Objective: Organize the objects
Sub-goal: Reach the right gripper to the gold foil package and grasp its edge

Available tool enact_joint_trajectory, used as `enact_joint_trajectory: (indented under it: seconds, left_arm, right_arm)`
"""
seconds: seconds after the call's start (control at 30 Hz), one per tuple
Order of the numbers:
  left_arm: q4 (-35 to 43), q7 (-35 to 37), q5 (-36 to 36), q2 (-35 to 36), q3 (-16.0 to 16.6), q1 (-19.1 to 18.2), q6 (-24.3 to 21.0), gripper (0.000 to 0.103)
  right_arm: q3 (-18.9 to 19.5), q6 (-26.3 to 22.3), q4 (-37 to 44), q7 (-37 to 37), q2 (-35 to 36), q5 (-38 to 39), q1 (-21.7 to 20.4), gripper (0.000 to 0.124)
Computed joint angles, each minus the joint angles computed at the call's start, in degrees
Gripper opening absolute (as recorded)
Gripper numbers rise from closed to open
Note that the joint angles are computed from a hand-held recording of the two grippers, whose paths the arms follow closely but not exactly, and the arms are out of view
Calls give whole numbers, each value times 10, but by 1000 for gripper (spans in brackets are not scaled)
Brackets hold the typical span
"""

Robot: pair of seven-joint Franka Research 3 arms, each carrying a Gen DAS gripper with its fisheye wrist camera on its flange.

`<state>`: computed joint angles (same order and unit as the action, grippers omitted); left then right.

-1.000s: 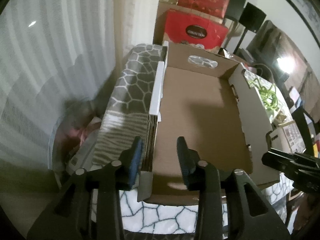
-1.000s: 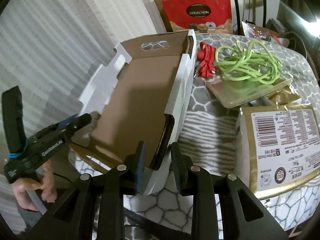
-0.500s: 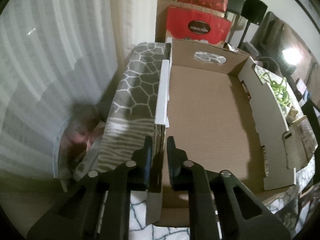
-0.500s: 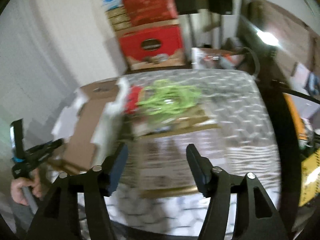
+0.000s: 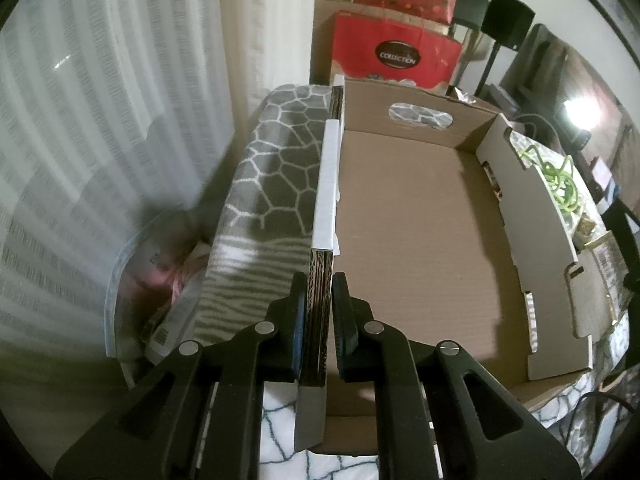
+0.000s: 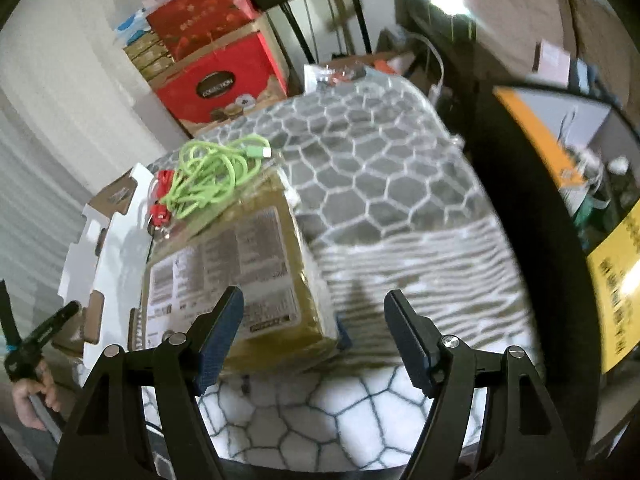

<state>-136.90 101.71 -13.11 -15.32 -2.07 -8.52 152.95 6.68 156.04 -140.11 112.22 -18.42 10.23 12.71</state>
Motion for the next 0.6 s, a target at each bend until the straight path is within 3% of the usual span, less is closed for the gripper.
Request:
enact_joint_trajectory:
  seconds: [0.07, 0.17, 0.3, 0.6]
  left_arm:
    - [0, -2, 1, 1, -1, 1, 0, 11]
    - [0, -1, 0, 1, -1, 0, 0, 11]
    - [1, -1, -3, 1, 0, 0, -2, 11]
    - [2, -2, -4, 2, -1, 2, -2, 11]
  right_arm:
    - [-17, 10, -6, -24, 4, 41, 20, 71]
    - [-43, 19, -8, -78, 9, 115, 52, 46]
    - [-15, 35, -11, -62, -1, 85, 29, 23]
    - [2, 37, 29, -71, -4, 61, 36, 17]
